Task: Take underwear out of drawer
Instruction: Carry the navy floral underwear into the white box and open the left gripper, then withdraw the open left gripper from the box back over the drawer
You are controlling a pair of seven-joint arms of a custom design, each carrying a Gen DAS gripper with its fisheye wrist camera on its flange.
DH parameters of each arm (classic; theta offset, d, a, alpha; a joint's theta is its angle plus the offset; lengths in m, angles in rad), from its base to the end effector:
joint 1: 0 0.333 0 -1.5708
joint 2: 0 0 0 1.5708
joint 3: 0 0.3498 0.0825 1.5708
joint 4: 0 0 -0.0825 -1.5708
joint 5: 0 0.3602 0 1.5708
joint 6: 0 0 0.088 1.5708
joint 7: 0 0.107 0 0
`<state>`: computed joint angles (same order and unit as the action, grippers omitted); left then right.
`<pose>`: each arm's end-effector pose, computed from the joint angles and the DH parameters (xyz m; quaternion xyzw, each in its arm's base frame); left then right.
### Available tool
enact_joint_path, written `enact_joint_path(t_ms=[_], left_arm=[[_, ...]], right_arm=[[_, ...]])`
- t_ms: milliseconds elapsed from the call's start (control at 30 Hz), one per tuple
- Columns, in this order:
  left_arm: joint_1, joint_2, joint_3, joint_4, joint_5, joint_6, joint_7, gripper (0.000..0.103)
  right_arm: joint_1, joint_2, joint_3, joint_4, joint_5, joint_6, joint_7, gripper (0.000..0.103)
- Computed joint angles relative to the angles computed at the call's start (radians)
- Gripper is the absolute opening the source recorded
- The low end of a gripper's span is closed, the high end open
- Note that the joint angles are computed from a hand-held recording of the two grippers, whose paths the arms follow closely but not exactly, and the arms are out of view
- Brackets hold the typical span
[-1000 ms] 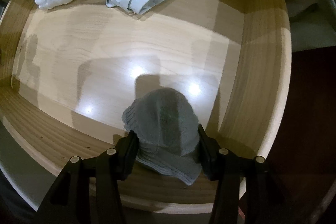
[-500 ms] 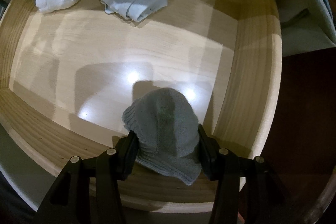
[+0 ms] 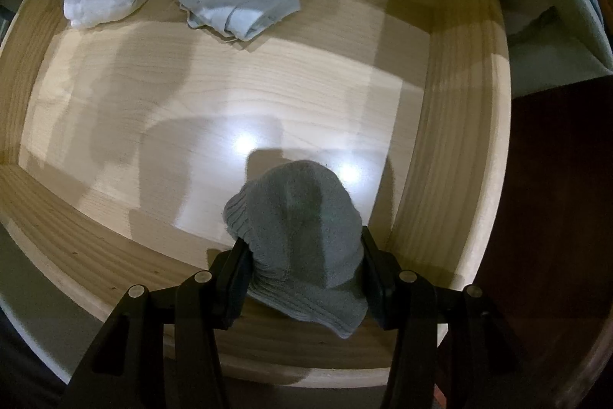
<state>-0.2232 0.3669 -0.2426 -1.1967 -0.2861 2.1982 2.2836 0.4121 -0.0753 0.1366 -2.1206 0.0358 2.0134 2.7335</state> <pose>0.6329 -0.2827 0.6888 -0.2439 0.9014 -0.3294 0.1398 0.4237 0.2631 0.4867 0.4530 -0.8913 -0.0098 0.0170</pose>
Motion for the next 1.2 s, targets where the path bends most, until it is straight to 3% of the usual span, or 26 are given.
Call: enact_joint_path(t_ms=[167, 467, 567, 733, 833, 967, 1067, 1200], left_arm=[[-0.058, 0.061, 0.014, 0.059, 0.083, -0.055, -0.067, 0.025], [-0.092, 0.066, 0.019, 0.028, 0.155, -0.011, -0.097, 0.030], [-0.091, 0.075, 0.017, 0.049, 0.152, -0.039, -0.114, 0.037], [-0.085, 0.106, 0.008, 0.135, 0.136, -0.155, -0.111, 0.050], [-0.066, 0.085, -0.002, 0.119, 0.094, -0.144, -0.093, 0.060], [-0.052, 0.102, -0.006, 0.189, 0.059, -0.218, -0.103, 0.061], [-0.041, 0.080, -0.006, 0.170, 0.041, -0.199, -0.085, 0.061], [-0.016, 0.081, -0.009, 0.215, 0.009, -0.268, -0.070, 0.061]], right_arm=[[-0.007, -0.018, -0.007, -0.007, 0.016, 0.005, -0.020, 0.048], [-0.011, -0.013, -0.008, 0.000, 0.032, 0.011, -0.033, 0.048], [-0.013, -0.016, -0.010, -0.001, 0.036, 0.010, -0.040, 0.048], [-0.016, -0.009, -0.010, -0.024, 0.028, 0.035, -0.046, 0.048], [-0.015, -0.007, -0.009, -0.015, 0.025, 0.026, -0.041, 0.048], [-0.015, -0.005, -0.010, -0.012, 0.031, 0.027, -0.047, 0.049], [-0.016, 0.000, -0.009, -0.012, 0.029, 0.029, -0.047, 0.049], [-0.014, 0.003, -0.006, -0.011, 0.011, 0.029, -0.033, 0.049]])
